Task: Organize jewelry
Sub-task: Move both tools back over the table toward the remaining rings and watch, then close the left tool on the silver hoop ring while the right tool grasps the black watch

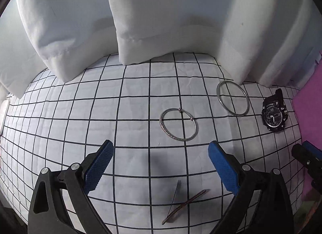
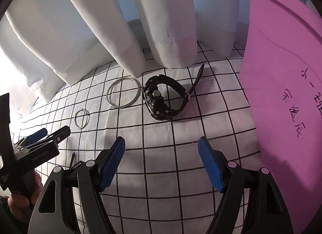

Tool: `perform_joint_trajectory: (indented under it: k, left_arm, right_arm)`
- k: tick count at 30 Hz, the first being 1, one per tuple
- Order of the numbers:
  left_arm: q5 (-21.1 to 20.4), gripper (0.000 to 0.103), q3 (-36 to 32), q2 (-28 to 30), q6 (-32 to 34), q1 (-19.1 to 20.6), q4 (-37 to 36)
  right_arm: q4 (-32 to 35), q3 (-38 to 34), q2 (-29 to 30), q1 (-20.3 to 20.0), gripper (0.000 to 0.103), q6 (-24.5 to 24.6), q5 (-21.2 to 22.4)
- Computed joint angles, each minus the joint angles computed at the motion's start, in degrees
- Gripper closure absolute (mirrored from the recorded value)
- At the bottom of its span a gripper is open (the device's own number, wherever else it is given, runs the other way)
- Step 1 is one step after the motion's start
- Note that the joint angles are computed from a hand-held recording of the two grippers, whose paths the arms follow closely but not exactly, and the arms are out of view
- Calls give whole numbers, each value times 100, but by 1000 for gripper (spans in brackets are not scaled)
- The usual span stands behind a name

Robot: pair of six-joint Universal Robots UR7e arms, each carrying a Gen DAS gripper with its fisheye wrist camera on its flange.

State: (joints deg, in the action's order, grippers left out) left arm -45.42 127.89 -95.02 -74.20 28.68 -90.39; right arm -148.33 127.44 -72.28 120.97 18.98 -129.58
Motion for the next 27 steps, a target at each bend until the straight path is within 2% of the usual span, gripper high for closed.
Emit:
perform_joint_trajectory:
  k: [6,16,27]
  left_arm:
    - [61,10,9,177,275,296,-361]
    - [59,10,142,299,626,573,-770]
    - [196,7,242,352,785,698,-1017]
  right_arm:
    - [-453,-78,396,-302,31,-186,-26]
    - [-702,-245,800,-470,31,-305,-55]
    - [-944,-584,1297,-582,29,-720,-574]
